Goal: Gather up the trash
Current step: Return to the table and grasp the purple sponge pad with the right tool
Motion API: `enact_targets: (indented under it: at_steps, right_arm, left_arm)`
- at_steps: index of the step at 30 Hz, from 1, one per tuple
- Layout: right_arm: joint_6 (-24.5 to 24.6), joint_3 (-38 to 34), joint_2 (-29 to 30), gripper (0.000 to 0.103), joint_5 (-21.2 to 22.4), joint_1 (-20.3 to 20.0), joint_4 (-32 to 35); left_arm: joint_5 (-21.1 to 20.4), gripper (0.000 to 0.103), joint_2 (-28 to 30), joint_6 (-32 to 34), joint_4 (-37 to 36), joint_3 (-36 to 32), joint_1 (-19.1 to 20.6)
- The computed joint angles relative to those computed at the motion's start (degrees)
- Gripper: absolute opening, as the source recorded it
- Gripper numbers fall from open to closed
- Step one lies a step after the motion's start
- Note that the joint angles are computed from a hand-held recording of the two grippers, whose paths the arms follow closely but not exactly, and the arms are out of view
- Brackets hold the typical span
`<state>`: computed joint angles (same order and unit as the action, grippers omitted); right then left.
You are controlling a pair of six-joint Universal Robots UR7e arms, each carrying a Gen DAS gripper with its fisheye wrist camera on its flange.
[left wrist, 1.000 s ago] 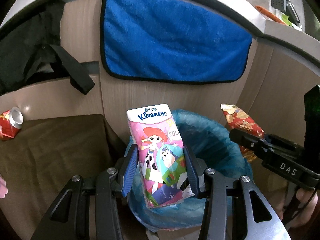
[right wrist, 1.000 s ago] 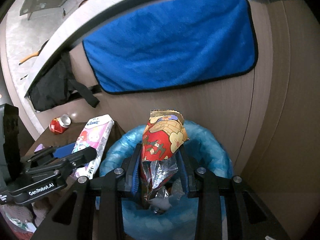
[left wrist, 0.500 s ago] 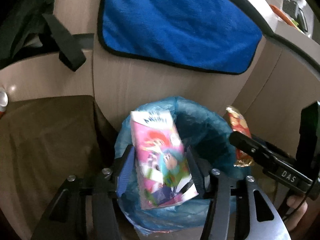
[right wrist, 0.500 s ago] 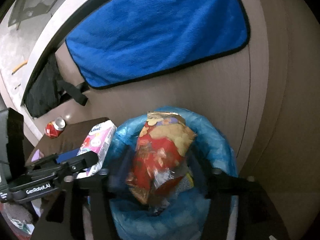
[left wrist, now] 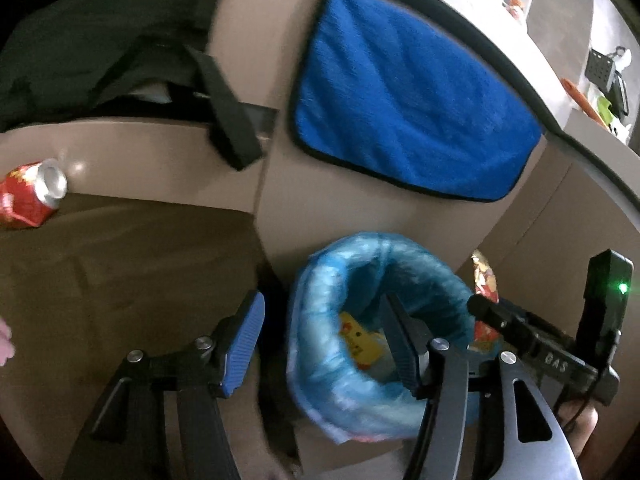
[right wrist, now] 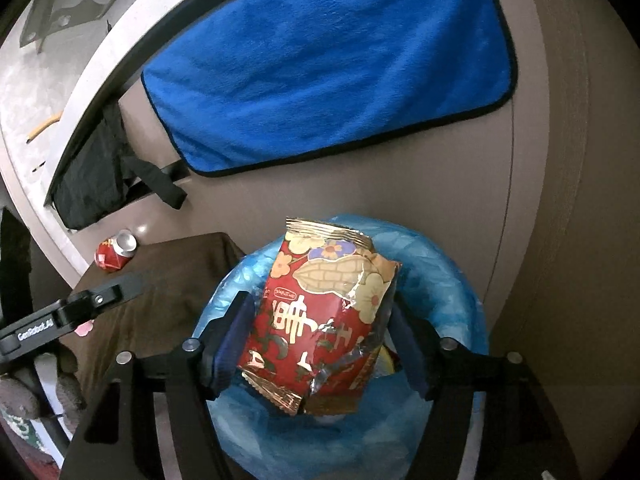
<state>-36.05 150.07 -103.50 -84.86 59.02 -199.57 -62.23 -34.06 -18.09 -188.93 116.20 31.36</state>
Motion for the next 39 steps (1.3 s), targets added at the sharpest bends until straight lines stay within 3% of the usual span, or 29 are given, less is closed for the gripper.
enact_targets:
  at_steps: [5, 11, 17, 23, 27, 32, 34, 36, 39]
  right_arm:
    - [-0.9, -1.0, 3.4, 0.068, -7.2, 4.6, -1.9]
    - [-0.7, -1.1, 5.2, 0.069, -10.2, 8.7, -3.6]
    - [-3.7, -1.2, 12.4, 0.069, -20.5, 19.1, -14.7]
    - [-1.7, -4.3, 19.2, 0.069, -23.7, 27.9, -13.9]
    - [0.3, -8.9, 26.2, 0.069, -24.3, 32.8, -8.5]
    - [3.1, -14.7, 35.2, 0.069, -23.6, 37.1, -2.5]
    - [3.8, -17.6, 38.3, 0.069, -21.7, 38.6, 4.5]
    - [3.1, -20.8, 41.9, 0.069, -19.7, 40.1, 11.1]
    - [-1.2, -24.7, 48.7, 0.069, -22.0, 43.5, 12.3]
  left_arm:
    - [2.8, 0.06, -3.4, -0.3, -2.2, 4.8, 0.7]
    - [4.7, 0.061, -7.5, -0.8, -5.1, 9.5, 2.3]
    - [8.0, 0.061, -12.6, 0.6, -7.7, 14.5, 4.1]
    - [13.3, 0.06, -20.1, 0.7, -7.4, 19.5, 8.4]
    - [15.3, 0.06, -24.7, 1.8, -7.8, 22.0, 12.0]
    - [14.1, 0.06, -29.9, 5.0, -7.4, 24.0, 16.4]
    - [15.0, 0.06, -31.6, 6.7, -7.3, 24.6, 17.6]
    - [15.3, 0.06, -33.5, 7.3, -6.2, 24.9, 18.9]
    - [14.8, 0.06, -36.6, 7.9, -4.4, 25.4, 21.0]
